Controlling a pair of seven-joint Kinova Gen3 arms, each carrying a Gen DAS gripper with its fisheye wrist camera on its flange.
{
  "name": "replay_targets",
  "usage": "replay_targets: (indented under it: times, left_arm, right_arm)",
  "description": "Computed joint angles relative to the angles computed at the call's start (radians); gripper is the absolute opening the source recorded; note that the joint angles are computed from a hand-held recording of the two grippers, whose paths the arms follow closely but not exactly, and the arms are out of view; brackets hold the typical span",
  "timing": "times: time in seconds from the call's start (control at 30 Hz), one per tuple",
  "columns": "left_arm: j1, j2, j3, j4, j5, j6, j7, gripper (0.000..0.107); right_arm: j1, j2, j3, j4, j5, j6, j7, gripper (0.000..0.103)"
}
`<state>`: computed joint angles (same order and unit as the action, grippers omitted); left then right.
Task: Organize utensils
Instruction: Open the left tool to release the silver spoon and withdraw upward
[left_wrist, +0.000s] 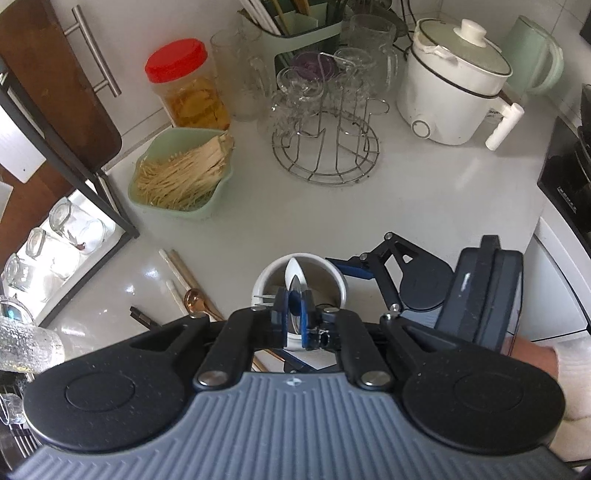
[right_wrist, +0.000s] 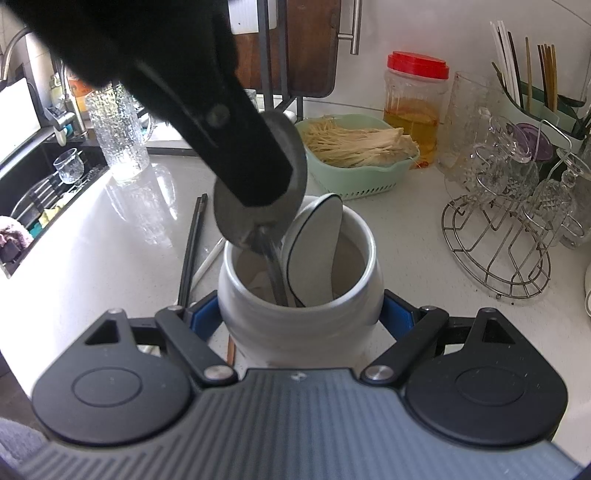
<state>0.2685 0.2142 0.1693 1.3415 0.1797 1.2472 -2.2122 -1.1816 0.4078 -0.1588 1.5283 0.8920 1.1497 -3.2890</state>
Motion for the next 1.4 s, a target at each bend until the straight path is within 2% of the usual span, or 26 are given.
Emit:
replay_targets:
  times: [0.4, 0.57, 0.63, 0.7, 0.87, 1.4]
  left_arm:
    - [-0.026, 0.06, -0.009, -0.058, 0.038, 0.074, 0.078, 0.008]
    - [-0.04, 0.062, -0.01, -0.055, 0.058, 0.075, 0.083, 0.009]
    - [-0.049, 0.07, -0.012, -0.065, 0.074, 0.089, 0.096, 0.013]
    - [-0.056, 0.075, -0.016, -0.073, 0.084, 0.094, 0.117, 0.024]
    - [-0.088, 0.065, -0.017, -0.071, 0.123, 0.084, 0.115, 0.028]
    - [-0.185, -0.03, -0.046, 0.04, 0.245, -0.021, 0.08, 0.029]
  right_arm:
    - [-0.001, 0.0, 0.0, -0.001, 0.002, 0.002, -0.005, 0.091]
    - [-0.001, 0.001, 0.0, -0.001, 0.002, 0.002, -0.006, 0.091]
    - [-0.001, 0.001, 0.0, -0.001, 0.002, 0.002, -0.005, 0.091]
    - [-0.001, 0.0, 0.0, 0.0, 0.002, 0.002, -0.006, 0.091]
    - [-0.001, 0.0, 0.0, 0.0, 0.003, 0.001, -0.006, 0.091]
    - [-0.007, 0.008, 0.002, -0.01, -0.001, 0.017, -0.019, 0.091]
